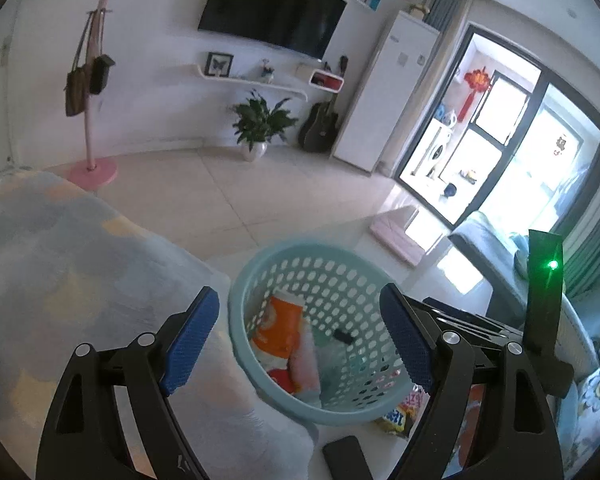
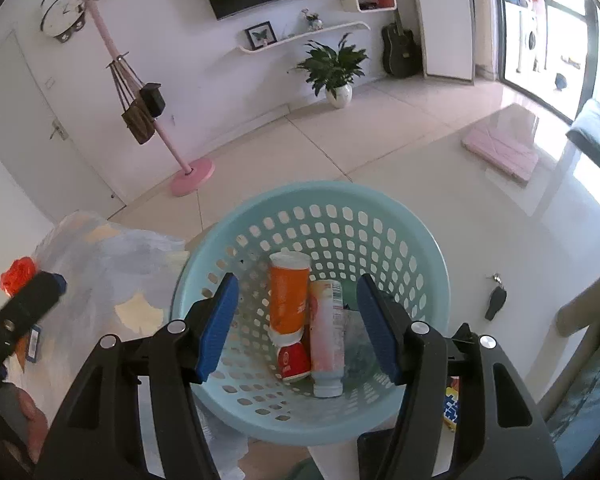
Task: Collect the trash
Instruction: 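Carry the cup and bottle over the teal basket and release both, then grasp the white dotted paper with the left tool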
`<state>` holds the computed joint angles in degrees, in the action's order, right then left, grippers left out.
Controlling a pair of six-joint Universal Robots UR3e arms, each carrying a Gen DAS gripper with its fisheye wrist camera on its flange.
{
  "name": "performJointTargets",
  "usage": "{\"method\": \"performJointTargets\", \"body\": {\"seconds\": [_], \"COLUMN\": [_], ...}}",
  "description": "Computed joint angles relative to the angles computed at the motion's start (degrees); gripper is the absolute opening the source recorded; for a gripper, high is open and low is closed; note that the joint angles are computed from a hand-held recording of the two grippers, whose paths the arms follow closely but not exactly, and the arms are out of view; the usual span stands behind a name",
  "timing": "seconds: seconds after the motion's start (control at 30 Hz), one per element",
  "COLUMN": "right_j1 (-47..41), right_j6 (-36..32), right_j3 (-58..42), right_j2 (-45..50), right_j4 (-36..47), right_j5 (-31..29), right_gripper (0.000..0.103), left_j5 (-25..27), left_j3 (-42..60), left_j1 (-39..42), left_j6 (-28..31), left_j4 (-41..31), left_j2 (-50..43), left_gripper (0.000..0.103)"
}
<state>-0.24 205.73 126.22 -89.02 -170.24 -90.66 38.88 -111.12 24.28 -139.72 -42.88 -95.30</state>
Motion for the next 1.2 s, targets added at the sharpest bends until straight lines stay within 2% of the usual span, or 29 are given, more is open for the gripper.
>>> {"method": "performJointTargets", "body": {"seconds": [0.3,0.57,0.8,0.97,1.0,1.07,1.2], "right_j1": [11.62,21.05,30.03,34.24,34.69,35.40,37.21], "right_j6": [0.99,1.76,-1.17,-3.27,-3.92,-4.26,-4.49], "right_j3": [-11.19,-24.43,-43.51,-57.40,-60.29,-64.31,-74.79], "right_j2": [3.43,10.98,24.70,33.64,35.80,39.17,47.00], "right_j4": [3.62,6.94,11.34,15.66,16.07,16.64,19.37], "right_j5": [-7.04,-10.01,-11.03,-10.55,-9.19,-7.49,-6.38], "right_gripper": [0.058,0.058,0.057,0.049,0.041,0.036,0.033], "left_j5": [-5.55,-10.33,-11.26,-9.88,-9.39,-8.15,-3.07], "left_j3": [-3.67,-0.39,9.12,16.17,16.97,16.72,16.97], "left_j1": [10.06,24.79,36.16,40.08,40.25,40.65,38.01], "left_j6": [10.01,25.39,36.02,39.58,39.40,37.82,31.64], "left_j4": [-11.41,-35.04,-51.65,-56.84,-56.25,-52.49,-42.01], "left_j2": [10.65,18.02,13.49,7.50,6.28,4.72,-0.51], "left_gripper": [0.079,0.079,0.079,0.079,0.079,0.079,0.079]}}
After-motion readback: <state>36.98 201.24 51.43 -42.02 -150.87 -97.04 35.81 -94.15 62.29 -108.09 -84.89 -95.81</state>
